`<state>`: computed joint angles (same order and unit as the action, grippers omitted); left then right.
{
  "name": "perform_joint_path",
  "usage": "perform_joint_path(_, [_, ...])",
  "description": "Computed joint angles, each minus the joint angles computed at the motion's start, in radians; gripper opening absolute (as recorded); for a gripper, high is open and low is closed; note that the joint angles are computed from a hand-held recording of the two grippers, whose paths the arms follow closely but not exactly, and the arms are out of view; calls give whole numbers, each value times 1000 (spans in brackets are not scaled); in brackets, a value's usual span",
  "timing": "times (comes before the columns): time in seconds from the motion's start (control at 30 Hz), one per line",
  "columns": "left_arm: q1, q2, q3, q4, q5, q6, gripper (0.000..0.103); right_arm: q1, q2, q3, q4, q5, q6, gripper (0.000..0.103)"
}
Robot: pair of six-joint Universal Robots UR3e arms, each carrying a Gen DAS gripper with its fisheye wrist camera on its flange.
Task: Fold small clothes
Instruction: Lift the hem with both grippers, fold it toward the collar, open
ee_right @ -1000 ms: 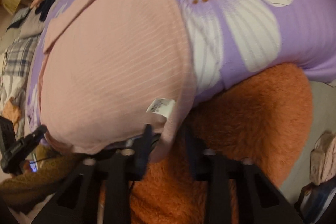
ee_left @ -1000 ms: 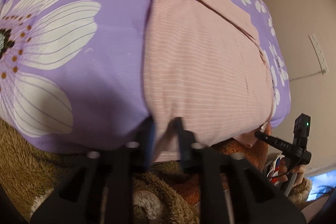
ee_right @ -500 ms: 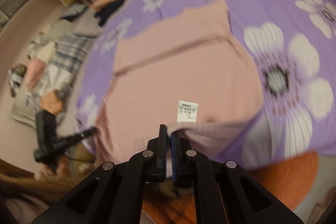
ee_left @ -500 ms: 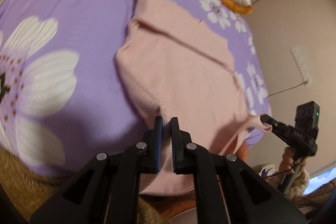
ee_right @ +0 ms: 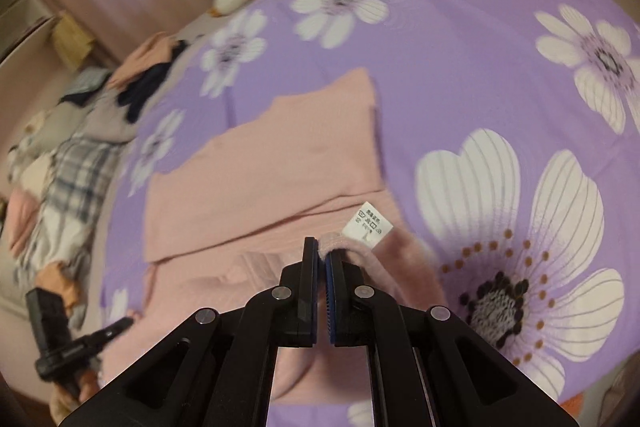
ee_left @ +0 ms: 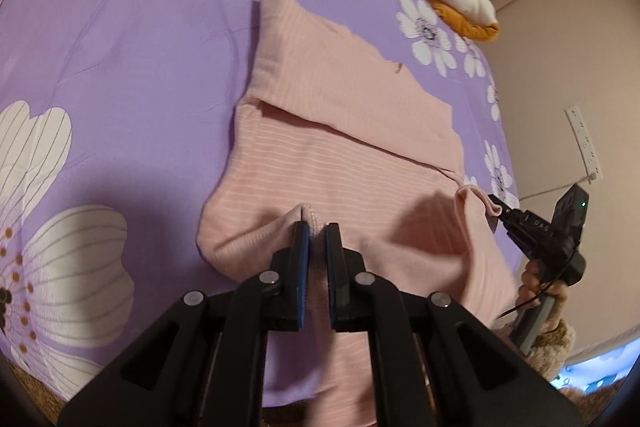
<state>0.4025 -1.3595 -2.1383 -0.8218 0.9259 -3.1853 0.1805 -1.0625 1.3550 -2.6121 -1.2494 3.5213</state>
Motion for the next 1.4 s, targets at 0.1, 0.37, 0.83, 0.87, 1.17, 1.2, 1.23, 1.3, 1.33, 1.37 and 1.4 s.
perform_joint_path(0.1, [27,2,15,-37,-18,4,8,4,36,-35,35,-59,23,5])
perform_joint_path(0.37, [99,140,27,-223,26,73,19,3,69,-63,61,-89,47,5])
perform_joint_path(0.83, [-68,33,-26,-228,-115,97,43,36,89,-98,69,-148,46,5])
perform_joint_path(0.87, [-78,3,-17,-209,-117,81,11,32,80,-83,59,-143,48,5])
perform_joint_path(1.17, [-42,76,38,-60,-95,4,9,21,2,0,-7,-127,40,5])
perform_joint_path(1.2, [-30,67,51,-34,-101,-12,9,17,-7,7,-21,-117,43,5])
perform_joint_path(1.23, [-26,53,66,-19,-94,-22,9,14,-14,13,-33,-109,45,5])
perform_joint_path(1.3, [-28,1,121,23,-53,-62,8,12,-23,17,-56,-101,47,5])
perform_joint_path(1.33, [-32,-22,132,53,-50,-76,8,11,-28,23,-68,-100,44,5])
perform_joint_path(1.37, [-31,-55,151,81,-52,-85,8,10,-27,18,-73,-101,42,5])
perform_joint_path(1.4, [-37,-97,176,116,-34,-106,8,7,-19,7,-74,-98,46,5])
